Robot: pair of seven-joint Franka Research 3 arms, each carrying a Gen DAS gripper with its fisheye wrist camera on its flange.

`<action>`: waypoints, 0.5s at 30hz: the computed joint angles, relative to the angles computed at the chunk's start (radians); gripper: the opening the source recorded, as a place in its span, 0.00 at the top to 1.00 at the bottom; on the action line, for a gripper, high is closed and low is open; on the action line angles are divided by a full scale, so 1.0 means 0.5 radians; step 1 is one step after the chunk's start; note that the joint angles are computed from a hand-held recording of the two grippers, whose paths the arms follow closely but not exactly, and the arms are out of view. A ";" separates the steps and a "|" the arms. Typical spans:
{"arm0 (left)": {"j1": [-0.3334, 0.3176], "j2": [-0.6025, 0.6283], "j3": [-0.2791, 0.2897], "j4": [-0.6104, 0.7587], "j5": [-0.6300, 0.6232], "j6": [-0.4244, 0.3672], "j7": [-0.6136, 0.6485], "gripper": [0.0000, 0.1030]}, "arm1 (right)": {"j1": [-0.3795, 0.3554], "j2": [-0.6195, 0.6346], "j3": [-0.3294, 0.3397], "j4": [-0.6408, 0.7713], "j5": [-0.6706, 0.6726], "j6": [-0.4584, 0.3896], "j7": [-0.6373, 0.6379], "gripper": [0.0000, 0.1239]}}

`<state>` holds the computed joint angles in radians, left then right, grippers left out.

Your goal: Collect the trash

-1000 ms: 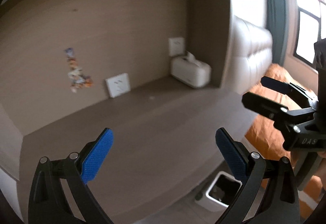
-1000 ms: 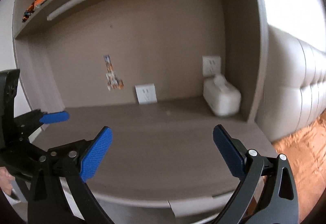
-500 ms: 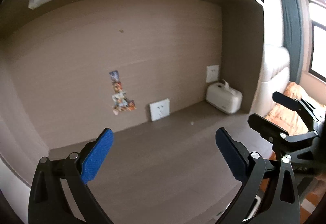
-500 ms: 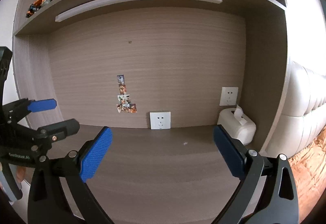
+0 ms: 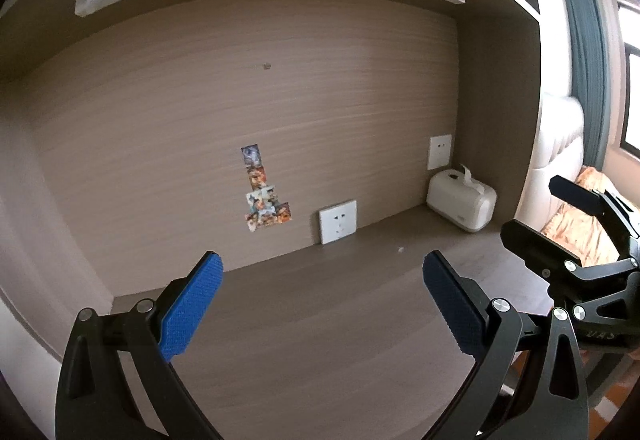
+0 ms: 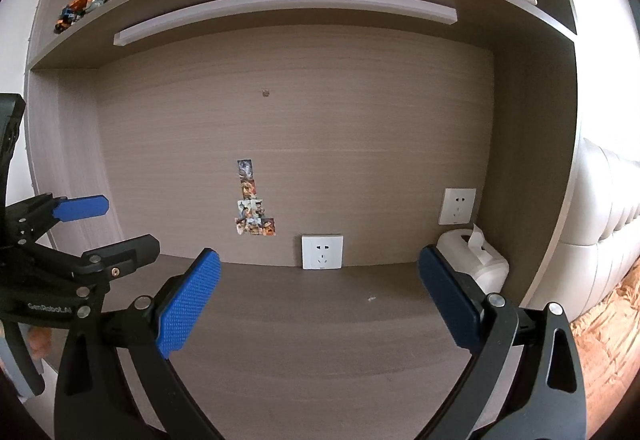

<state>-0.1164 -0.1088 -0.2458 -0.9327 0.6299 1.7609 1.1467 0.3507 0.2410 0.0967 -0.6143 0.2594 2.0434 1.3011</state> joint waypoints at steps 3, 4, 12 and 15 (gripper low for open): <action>-0.001 0.001 -0.005 0.002 0.028 -0.001 -0.002 0.05 | 0.007 -0.003 0.000 -0.008 -0.008 0.006 0.000 0.21; -0.001 0.000 -0.005 0.001 0.029 -0.002 -0.008 0.05 | 0.010 -0.006 -0.001 -0.013 -0.014 0.011 -0.001 0.21; 0.004 -0.015 -0.003 -0.018 0.021 -0.007 -0.005 0.05 | 0.012 -0.059 -0.001 -0.112 -0.014 0.056 -0.010 0.21; 0.011 -0.024 -0.001 -0.034 0.017 -0.003 -0.006 0.05 | 0.019 -0.049 0.000 -0.098 -0.026 0.048 -0.005 0.21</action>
<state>-0.1111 -0.1210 -0.2462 -0.9498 0.6382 1.7594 1.1438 0.3602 0.2165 0.0965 -0.6633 0.2465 2.0675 1.2984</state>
